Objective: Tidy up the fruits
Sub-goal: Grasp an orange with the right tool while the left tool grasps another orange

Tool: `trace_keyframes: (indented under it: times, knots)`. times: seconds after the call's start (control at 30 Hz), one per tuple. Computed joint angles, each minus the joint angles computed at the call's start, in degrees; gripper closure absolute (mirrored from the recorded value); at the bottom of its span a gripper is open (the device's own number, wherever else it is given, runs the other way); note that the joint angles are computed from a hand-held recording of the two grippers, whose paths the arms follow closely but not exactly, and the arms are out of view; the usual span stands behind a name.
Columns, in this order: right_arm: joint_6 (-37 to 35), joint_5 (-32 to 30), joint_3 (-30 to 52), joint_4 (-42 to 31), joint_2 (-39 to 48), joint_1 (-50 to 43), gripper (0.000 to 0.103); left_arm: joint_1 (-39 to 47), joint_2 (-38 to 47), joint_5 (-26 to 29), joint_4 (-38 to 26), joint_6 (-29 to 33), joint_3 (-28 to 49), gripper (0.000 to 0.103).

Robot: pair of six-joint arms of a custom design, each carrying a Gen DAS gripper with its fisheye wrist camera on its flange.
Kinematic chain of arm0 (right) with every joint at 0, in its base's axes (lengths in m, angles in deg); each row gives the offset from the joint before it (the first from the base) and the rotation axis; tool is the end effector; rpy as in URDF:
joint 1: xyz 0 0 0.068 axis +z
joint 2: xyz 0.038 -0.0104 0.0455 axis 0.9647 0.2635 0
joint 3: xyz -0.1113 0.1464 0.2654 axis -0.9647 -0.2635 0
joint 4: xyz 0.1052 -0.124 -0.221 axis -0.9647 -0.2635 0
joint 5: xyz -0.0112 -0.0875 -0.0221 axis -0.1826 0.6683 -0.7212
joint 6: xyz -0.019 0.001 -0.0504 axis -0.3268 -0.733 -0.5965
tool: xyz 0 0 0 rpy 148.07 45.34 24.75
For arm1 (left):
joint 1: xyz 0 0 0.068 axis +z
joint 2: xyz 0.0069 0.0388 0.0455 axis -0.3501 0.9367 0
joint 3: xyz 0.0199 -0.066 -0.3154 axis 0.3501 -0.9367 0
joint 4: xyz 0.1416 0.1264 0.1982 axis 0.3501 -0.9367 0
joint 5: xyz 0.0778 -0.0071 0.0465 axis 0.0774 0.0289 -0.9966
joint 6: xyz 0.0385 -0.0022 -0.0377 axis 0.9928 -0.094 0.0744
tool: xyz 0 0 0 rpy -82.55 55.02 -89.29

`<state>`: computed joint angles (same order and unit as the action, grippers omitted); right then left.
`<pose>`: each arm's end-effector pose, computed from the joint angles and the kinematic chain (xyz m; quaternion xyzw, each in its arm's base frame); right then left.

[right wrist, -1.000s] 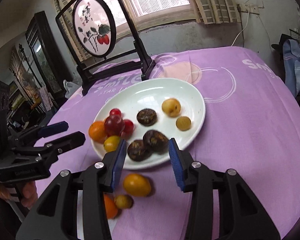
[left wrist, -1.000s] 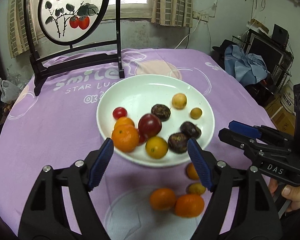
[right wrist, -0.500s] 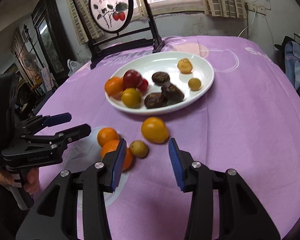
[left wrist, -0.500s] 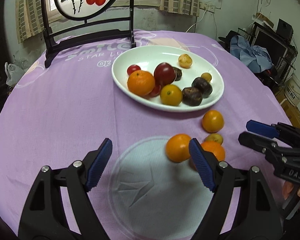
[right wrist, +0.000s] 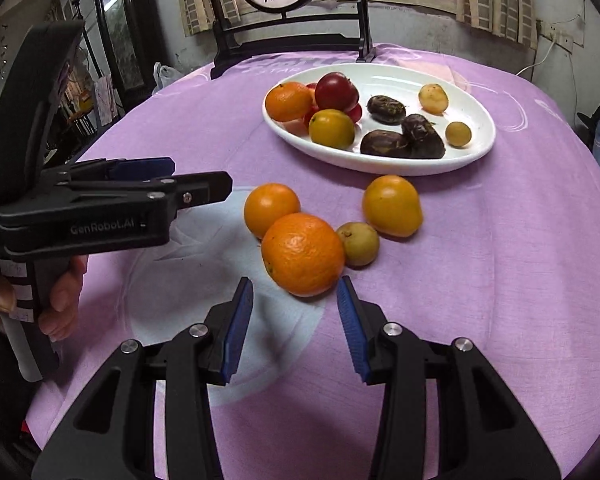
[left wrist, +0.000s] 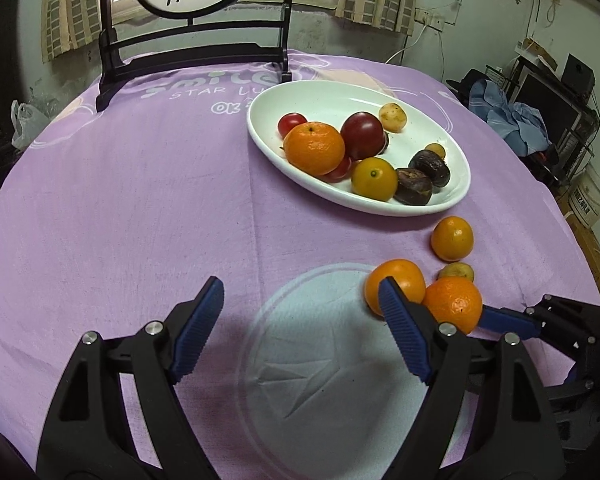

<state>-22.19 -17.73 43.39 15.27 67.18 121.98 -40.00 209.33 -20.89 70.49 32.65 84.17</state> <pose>0.2165 0.2228 0.0259 -0.0938 0.9366 0.1214 0.3149 0.2904 -0.1061 0.0438 0.1398 0.9283 -0.1098 0.3267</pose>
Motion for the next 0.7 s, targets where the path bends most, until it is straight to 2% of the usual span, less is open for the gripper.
trace_keyframes:
  times: [0.27, 0.43, 0.7]
  knots:
    - [0.27, -0.47, 4.40, -3.51, 1.78, -2.08, 0.056, -0.34, 1.13, -0.87, -0.69, 0.42, 0.92, 0.021]
    - [0.26, -1.16, 3.24, -0.47, 2.22, -2.47, 0.057, -0.46, 1.56, -0.92, -1.08, 0.71, 1.21, 0.021]
    - [3.22, -3.14, -8.13, 14.32, -0.31, -5.13, 0.057, -1.73, 2.20, -0.98, -0.13, 1.31, 0.75, 0.021]
